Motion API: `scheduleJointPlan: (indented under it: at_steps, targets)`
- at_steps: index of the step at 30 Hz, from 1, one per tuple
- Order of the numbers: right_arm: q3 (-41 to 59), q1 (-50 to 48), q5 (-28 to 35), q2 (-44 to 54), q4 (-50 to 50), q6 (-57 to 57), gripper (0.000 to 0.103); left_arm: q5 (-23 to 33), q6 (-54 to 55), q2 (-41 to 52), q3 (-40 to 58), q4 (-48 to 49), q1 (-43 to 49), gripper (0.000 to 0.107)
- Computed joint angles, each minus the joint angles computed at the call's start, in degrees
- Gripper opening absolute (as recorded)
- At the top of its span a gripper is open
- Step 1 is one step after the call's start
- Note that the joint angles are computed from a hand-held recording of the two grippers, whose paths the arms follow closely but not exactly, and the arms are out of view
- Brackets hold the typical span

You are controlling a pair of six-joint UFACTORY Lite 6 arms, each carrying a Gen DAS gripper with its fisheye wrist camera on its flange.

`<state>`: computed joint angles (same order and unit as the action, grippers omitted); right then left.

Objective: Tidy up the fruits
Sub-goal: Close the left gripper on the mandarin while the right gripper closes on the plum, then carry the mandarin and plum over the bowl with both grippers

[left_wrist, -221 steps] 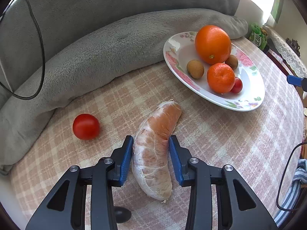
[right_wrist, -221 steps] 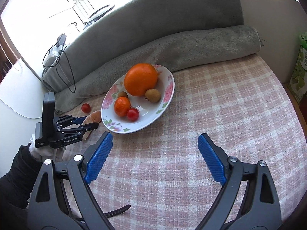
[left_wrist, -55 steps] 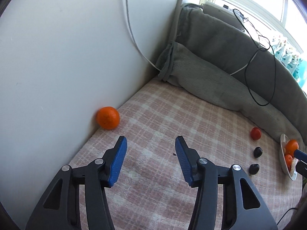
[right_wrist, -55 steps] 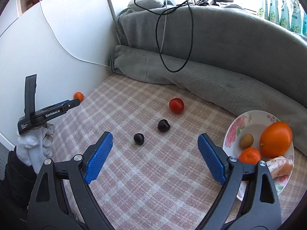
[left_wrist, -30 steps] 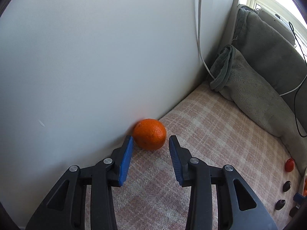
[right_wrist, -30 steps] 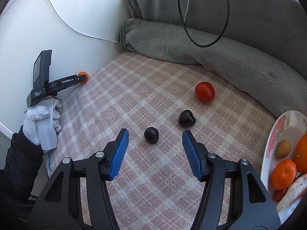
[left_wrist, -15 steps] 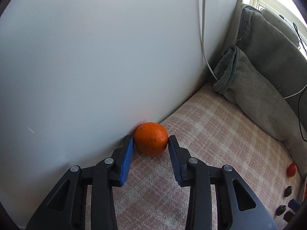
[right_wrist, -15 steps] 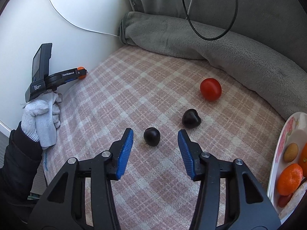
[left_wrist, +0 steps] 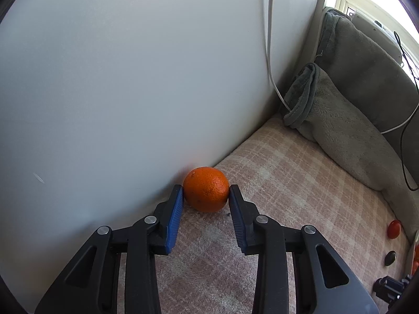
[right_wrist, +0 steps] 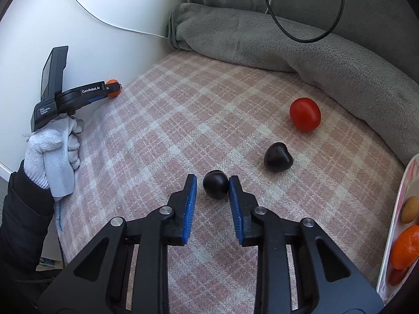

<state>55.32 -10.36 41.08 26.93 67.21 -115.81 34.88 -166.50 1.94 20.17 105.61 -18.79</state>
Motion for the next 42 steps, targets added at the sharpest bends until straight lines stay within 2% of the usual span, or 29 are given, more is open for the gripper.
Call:
scheduleJointPlan:
  at_steps: [12,20,32,42]
  targets:
    - [-2.0,-3.8,3.3,-3.8,0.1,-0.1,0.02,1.9,3.2,-2.5,-0.2,-5.5,-7.2,0.033]
    - [-3.0,-8.5,6.1,-6.9,-0.7,-0.2,0.02,3.2,6.8,-5.9,0.6,-10.4,-15.5,0.033]
    - [-3.0,-18.5,12.1,-9.6,-2.4,0.7,0.02,8.0,16.4,-2.5,12.3,-19.4,-29.9,0.033]
    - [-0.2,-27.8,16.7,-10.1,-3.7,2.3,0.02,5.9,19.4,6.6,24.5,-16.7,-33.6,0.033]
